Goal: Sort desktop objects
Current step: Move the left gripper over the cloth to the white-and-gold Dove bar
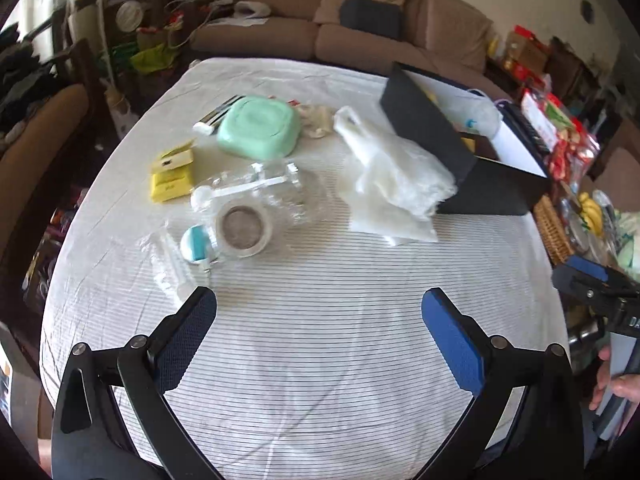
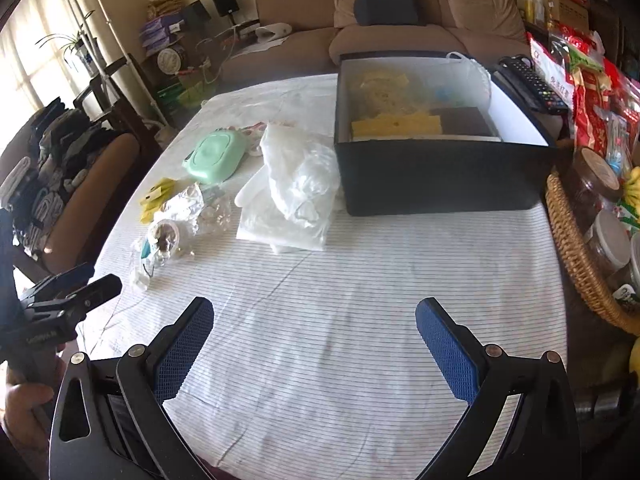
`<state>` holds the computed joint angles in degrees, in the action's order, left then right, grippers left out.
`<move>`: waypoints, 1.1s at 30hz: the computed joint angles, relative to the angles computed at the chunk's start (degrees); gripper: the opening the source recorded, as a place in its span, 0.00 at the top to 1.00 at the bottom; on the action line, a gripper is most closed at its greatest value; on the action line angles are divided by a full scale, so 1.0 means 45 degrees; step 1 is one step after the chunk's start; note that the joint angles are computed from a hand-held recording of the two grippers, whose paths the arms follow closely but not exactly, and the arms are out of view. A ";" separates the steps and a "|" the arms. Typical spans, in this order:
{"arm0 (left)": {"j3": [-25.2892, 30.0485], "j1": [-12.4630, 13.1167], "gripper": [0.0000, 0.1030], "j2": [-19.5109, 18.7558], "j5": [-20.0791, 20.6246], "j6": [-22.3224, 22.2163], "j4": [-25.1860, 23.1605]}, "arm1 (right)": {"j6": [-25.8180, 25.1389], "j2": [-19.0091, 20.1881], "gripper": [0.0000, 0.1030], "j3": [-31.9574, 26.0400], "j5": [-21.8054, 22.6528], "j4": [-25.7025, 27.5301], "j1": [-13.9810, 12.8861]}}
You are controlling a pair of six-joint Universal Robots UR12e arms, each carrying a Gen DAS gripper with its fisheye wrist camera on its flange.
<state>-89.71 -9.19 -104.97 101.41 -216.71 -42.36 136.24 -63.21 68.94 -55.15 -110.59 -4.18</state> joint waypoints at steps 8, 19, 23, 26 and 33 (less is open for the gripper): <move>-0.2077 0.1184 0.00 0.0919 -0.0649 -0.1712 0.1236 | -0.0274 -0.0042 0.00 0.0536 0.0324 0.0377 0.0479; -0.1857 0.1732 0.00 0.0187 -0.1432 -0.0884 0.1869 | -0.0682 0.0323 0.00 0.0697 -0.0119 0.0972 0.1139; -0.1896 0.2020 0.00 0.0157 -0.1700 -0.0672 0.2237 | -0.0789 0.0482 0.00 0.0537 0.0098 0.1338 0.1254; -0.1852 0.2195 0.00 0.0126 -0.1641 -0.0486 0.2298 | -0.0756 0.0562 0.00 0.0431 0.0335 0.1196 0.1325; -0.1846 0.2640 0.00 0.0044 -0.1466 -0.0631 0.2366 | -0.0566 0.0853 0.00 -0.0059 0.0894 0.1345 0.1507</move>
<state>-98.02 2.69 -104.77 94.81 -219.54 -31.71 133.69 -59.37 68.67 -51.13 -104.54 2.60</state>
